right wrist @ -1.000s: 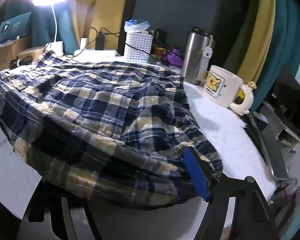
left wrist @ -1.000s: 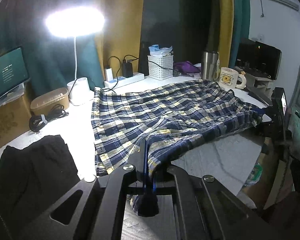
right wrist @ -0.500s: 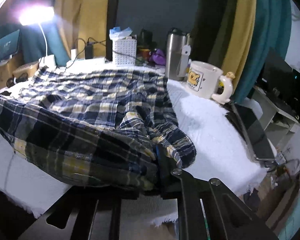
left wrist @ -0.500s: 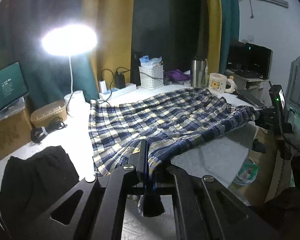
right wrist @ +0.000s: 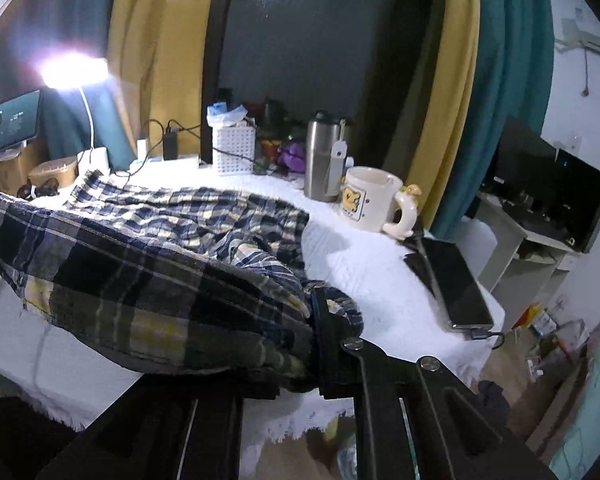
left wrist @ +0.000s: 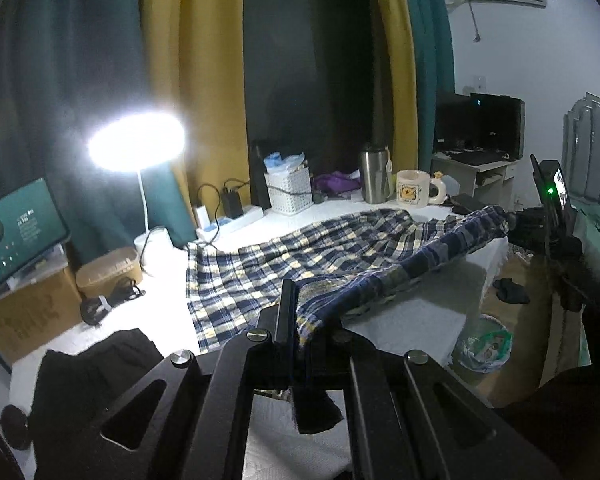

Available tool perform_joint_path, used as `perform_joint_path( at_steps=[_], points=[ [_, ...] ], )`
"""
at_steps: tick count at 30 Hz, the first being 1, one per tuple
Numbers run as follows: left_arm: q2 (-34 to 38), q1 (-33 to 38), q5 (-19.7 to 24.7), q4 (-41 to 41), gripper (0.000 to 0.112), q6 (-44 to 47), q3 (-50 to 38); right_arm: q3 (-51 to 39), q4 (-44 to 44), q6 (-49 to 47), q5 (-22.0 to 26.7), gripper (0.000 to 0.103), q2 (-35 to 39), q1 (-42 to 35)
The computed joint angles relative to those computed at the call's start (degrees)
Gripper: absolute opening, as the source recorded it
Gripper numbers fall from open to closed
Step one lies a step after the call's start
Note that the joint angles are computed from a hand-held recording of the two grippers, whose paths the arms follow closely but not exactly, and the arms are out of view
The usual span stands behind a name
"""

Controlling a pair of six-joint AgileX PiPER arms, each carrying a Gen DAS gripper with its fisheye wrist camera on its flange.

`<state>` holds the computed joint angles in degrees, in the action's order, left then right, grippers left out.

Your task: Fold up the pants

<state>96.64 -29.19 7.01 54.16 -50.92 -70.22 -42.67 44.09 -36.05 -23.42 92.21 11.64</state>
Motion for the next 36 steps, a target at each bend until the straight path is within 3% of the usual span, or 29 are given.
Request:
perform_joint_path(
  at_steps=[4, 15, 30, 36],
  points=[
    [-1.99, -0.62, 0.09, 7.76, 0.002, -6.89, 1.0, 1.35, 1.07, -0.72, -0.99, 0.011, -2.01, 0.55],
    [-6.03, -3.58, 2.44, 18.98, 0.002, -15.18, 2.0, 5.74, 1.65, -0.75, -3.14, 0.011, -8.29, 0.86],
    [-11.25, -8.73, 7.2, 23.43, 0.002, -14.76, 3.02, 11.12, 3.01, -1.84, -5.48, 0.011, -16.16, 1.5],
    [-11.88, -8.59, 6.83, 24.09, 0.002, -14.04, 3.24, 12.19, 5.86, -4.73, -6.1, 0.011, -18.43, 2.54]
  ],
)
